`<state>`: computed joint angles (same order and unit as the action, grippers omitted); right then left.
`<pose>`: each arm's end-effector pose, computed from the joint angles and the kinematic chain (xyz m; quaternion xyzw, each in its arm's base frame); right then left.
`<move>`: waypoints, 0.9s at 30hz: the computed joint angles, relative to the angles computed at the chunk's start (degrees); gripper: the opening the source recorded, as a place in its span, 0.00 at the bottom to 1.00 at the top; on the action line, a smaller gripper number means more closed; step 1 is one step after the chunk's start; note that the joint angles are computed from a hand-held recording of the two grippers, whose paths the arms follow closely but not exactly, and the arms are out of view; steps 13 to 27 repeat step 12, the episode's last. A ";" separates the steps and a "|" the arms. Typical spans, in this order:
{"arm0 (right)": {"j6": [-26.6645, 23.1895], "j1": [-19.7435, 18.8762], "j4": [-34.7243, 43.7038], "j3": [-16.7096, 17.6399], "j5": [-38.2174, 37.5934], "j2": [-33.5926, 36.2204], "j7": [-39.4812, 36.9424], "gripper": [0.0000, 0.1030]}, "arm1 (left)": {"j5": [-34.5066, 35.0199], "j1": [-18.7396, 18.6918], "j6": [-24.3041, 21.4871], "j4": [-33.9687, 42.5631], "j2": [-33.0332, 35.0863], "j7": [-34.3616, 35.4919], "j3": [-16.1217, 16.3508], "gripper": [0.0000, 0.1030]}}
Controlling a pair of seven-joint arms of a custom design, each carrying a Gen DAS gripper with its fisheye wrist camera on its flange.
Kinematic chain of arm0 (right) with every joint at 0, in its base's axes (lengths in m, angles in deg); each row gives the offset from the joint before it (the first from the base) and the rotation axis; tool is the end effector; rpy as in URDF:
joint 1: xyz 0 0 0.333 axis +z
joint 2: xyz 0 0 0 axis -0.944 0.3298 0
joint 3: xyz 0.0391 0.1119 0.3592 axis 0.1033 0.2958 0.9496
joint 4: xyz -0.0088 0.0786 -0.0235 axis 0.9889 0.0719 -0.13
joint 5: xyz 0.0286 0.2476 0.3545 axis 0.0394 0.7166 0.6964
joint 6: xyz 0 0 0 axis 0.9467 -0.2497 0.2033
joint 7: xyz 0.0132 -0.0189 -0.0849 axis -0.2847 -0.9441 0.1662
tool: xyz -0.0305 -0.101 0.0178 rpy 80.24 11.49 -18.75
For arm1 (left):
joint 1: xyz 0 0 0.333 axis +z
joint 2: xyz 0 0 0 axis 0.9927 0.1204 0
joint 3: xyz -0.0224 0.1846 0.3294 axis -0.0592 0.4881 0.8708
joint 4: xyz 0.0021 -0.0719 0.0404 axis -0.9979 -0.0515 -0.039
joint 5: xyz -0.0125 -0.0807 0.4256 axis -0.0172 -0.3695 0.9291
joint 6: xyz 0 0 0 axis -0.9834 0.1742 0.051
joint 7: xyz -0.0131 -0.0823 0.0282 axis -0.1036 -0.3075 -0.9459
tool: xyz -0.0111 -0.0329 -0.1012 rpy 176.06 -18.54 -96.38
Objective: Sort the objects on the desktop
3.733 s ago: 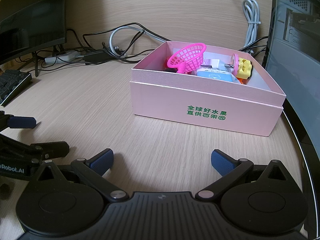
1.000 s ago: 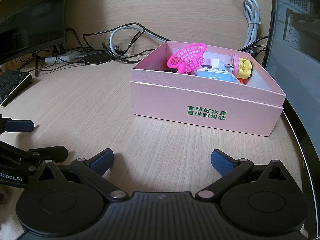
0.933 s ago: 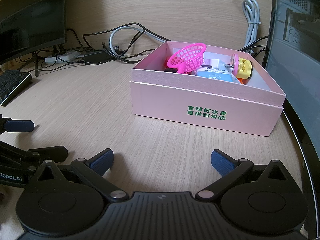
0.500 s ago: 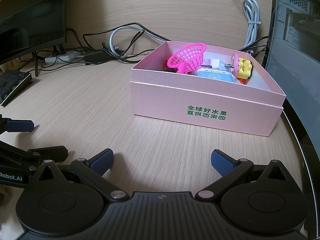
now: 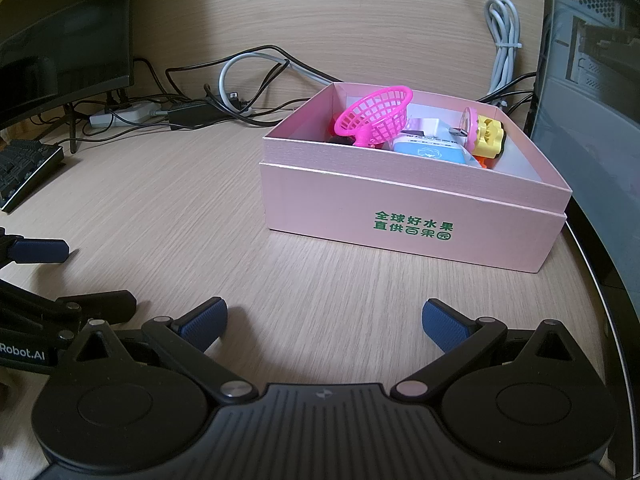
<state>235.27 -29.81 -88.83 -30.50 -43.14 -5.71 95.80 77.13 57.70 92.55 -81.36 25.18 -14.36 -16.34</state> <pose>0.4767 0.4390 0.4269 -0.7983 0.4284 -0.1959 0.3752 0.3861 -0.3824 0.4254 -0.7321 0.5439 -0.2384 0.3336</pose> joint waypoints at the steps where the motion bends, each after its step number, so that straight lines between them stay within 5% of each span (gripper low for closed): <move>1: 0.00 0.02 0.00 -0.02 0.01 0.00 -0.01 1.00 | 0.00 -0.01 0.00 0.00 0.00 0.00 0.00 1.00; 27: -0.03 0.10 -0.06 -0.06 0.13 -0.05 -0.10 1.00 | 0.18 0.15 0.58 -0.29 -0.29 -0.14 0.14 1.00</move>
